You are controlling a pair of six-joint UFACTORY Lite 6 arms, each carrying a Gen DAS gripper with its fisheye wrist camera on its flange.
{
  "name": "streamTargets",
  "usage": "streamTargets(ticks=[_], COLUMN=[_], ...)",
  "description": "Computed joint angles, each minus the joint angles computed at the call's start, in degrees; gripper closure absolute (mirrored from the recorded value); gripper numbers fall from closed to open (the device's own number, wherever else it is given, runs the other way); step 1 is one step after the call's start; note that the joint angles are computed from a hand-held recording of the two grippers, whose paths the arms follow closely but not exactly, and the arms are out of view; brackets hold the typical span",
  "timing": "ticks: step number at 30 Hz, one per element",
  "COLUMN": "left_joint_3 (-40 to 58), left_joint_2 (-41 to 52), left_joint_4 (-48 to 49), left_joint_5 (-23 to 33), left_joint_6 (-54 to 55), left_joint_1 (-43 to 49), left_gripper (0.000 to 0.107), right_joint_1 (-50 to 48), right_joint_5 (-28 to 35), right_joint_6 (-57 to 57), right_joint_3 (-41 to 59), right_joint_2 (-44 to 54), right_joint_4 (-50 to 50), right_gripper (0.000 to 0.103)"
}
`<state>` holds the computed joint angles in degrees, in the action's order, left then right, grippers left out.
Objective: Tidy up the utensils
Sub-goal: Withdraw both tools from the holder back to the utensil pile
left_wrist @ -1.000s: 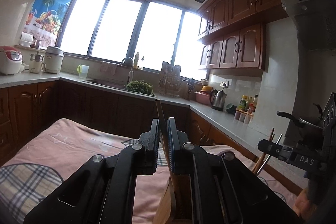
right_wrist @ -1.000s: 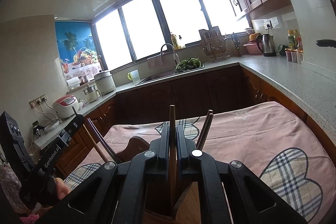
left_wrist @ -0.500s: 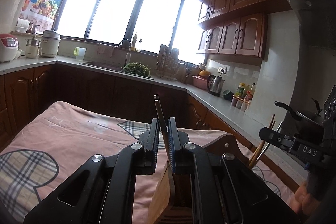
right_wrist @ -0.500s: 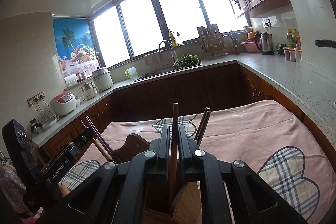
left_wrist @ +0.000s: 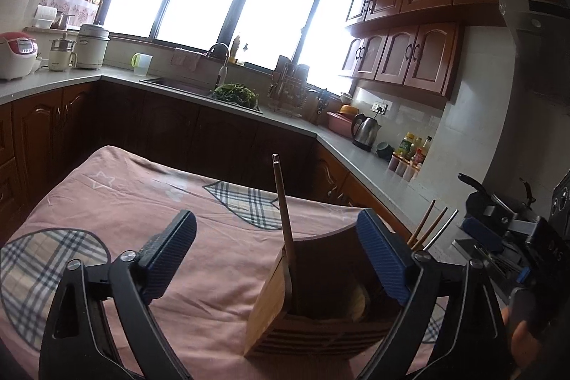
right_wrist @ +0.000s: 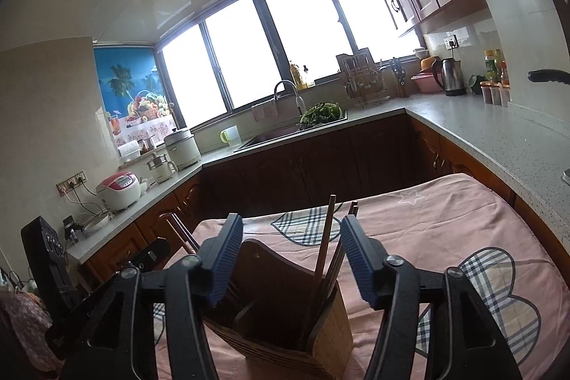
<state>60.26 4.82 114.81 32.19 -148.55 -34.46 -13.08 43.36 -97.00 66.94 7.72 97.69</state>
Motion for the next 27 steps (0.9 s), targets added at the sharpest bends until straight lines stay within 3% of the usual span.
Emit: streamTargets(ticks=[1, 2, 6, 9, 15, 24, 27], left_joint_3=[-1.1, -1.8, -3.3, -6.3, -13.3, -19.6, -20.7], left_joint_2=[-1.5, -2.8, -6.4, -9.8, -17.2, -25.1, -26.4], left_joint_4=[-2.7, -6.2, -24.1, -32.5, -42.5, -49.3, -51.3], left_joint_5=[-0.2, -0.2, 1.0, 2.5, 6.6, 16.5, 17.5], left_joint_6=[2.5, 5.8, 22.7, 29.0, 32.3, 30.3, 30.0], left_joint_1=[-0.4, -1.1, -4.3, -7.0, -14.5, -27.6, -30.4], left_gripper=[0.006, 0.005, 0.004, 0.004, 0.004, 0.004, 0.004], right_joint_1=[-0.8, -1.8, -5.3, -8.0, -14.4, -26.3, -30.2], right_joint_5=[1.1, 2.3, 5.5, 7.3, 12.0, 21.4, 24.4], right_joint_6=[0.6, 0.6, 1.0, 4.1, 7.9, 9.1, 9.0], right_joint_3=[-0.7, -2.0, -7.4, -10.3, -16.5, -27.3, -29.6], right_joint_2=[-1.0, -2.4, -8.8, -12.4, -19.8, -31.4, -33.1], right_joint_4=[-0.1, 0.1, -1.3, -5.0, -10.8, -20.3, -24.0], right_gripper=[0.010, 0.005, 0.005, 0.005, 0.005, 0.005, 0.005])
